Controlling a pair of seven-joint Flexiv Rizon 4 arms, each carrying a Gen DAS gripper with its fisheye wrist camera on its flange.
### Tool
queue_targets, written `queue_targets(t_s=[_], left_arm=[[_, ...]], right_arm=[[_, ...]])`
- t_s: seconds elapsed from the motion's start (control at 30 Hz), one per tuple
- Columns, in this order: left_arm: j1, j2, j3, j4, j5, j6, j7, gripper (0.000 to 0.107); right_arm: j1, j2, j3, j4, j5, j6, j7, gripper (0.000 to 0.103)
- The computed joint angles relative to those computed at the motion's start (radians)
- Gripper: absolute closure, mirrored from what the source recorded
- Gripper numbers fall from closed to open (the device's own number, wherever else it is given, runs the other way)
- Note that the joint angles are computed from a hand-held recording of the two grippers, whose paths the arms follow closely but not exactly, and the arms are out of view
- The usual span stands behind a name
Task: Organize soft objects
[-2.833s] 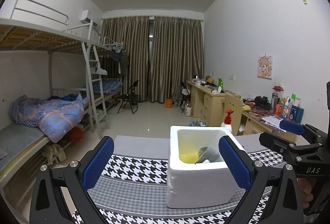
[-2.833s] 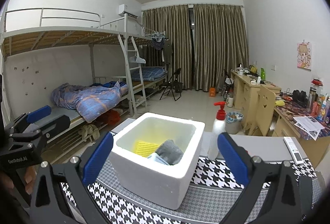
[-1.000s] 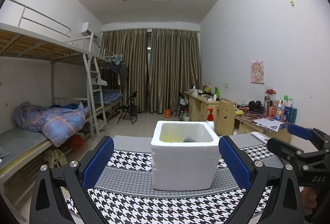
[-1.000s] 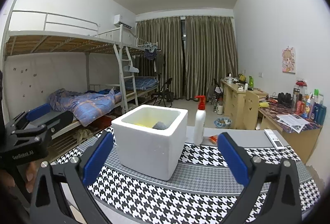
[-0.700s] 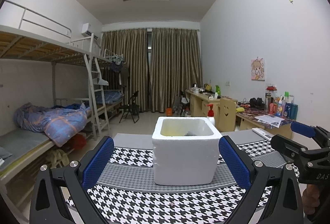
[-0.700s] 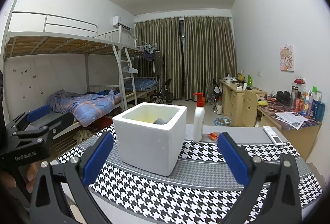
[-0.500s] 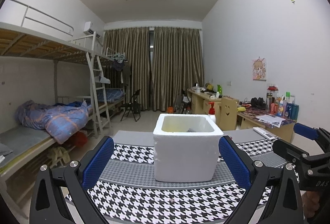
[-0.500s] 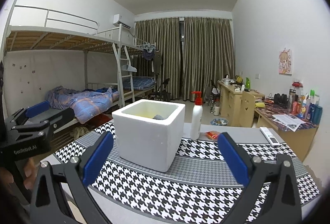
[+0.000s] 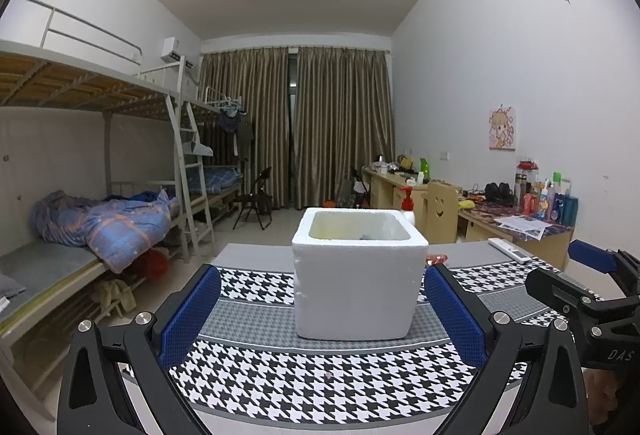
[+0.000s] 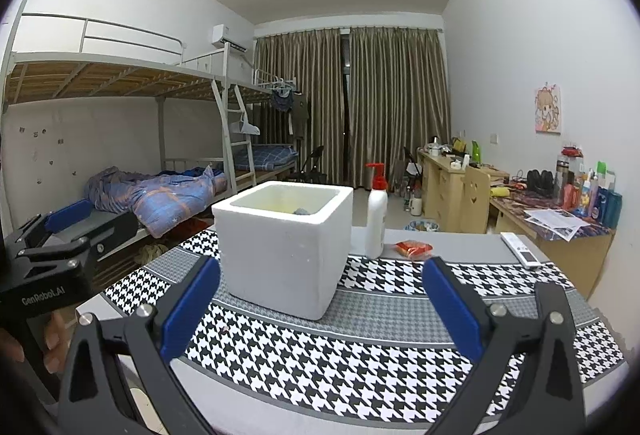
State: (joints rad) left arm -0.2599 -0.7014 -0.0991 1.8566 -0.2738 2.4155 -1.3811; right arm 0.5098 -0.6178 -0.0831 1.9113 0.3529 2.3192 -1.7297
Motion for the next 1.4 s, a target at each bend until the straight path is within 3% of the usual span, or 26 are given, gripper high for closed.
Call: queue_targets(t_s=[1.4], left_arm=[[-0.010, 0.013, -0.001, 0.061, 0.013, 0.039, -0.005, 0.005]], right_arm=[[0.002, 0.010, 0.031, 0.072, 0.036, 0.066, 0.004, 0.001]])
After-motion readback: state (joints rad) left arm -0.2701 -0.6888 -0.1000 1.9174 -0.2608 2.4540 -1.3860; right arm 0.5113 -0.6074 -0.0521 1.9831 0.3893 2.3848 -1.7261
